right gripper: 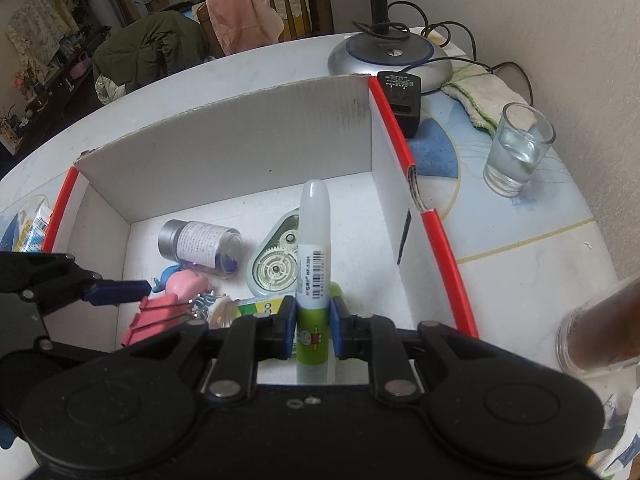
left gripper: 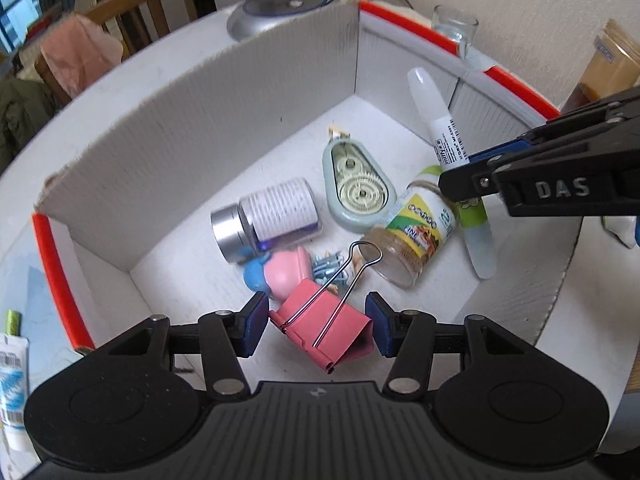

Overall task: Organize rigid objects
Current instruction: 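Open both tools to drop the clip and glue stick into the shoebox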

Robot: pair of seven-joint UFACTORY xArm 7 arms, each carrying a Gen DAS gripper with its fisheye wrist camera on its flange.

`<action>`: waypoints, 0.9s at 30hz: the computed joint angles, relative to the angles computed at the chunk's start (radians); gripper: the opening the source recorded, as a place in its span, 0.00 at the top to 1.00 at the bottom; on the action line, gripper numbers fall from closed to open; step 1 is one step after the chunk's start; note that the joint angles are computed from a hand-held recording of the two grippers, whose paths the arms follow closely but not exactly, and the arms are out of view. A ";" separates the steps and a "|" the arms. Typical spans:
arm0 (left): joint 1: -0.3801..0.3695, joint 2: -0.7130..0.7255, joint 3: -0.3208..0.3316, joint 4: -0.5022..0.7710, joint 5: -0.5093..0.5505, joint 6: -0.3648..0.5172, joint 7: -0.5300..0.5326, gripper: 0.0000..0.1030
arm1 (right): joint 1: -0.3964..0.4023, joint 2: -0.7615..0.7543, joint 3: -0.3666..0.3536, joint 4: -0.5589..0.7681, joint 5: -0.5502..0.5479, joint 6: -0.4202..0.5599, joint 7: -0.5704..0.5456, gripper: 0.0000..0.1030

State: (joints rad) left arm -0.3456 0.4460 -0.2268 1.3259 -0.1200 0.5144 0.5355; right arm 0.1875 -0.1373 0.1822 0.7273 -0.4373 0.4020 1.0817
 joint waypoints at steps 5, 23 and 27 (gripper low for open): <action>-0.024 0.009 0.025 0.025 0.041 0.046 -0.048 0.48 | 0.002 -0.014 -0.004 -0.016 0.031 -0.016 -0.015 0.83; 0.076 -0.100 -0.059 -0.102 -0.158 -0.075 0.075 0.39 | -0.016 -0.096 0.040 -0.063 0.037 -0.009 0.010 0.71; 0.115 -0.162 -0.092 -0.164 -0.288 -0.116 0.179 0.39 | -0.016 -0.120 0.052 -0.079 0.045 -0.011 0.025 0.64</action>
State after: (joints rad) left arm -0.2303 0.2838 -0.3186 1.1621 -0.4075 0.3982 0.7144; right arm 0.1715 -0.2577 0.2339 0.6483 -0.3918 0.3909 1.1071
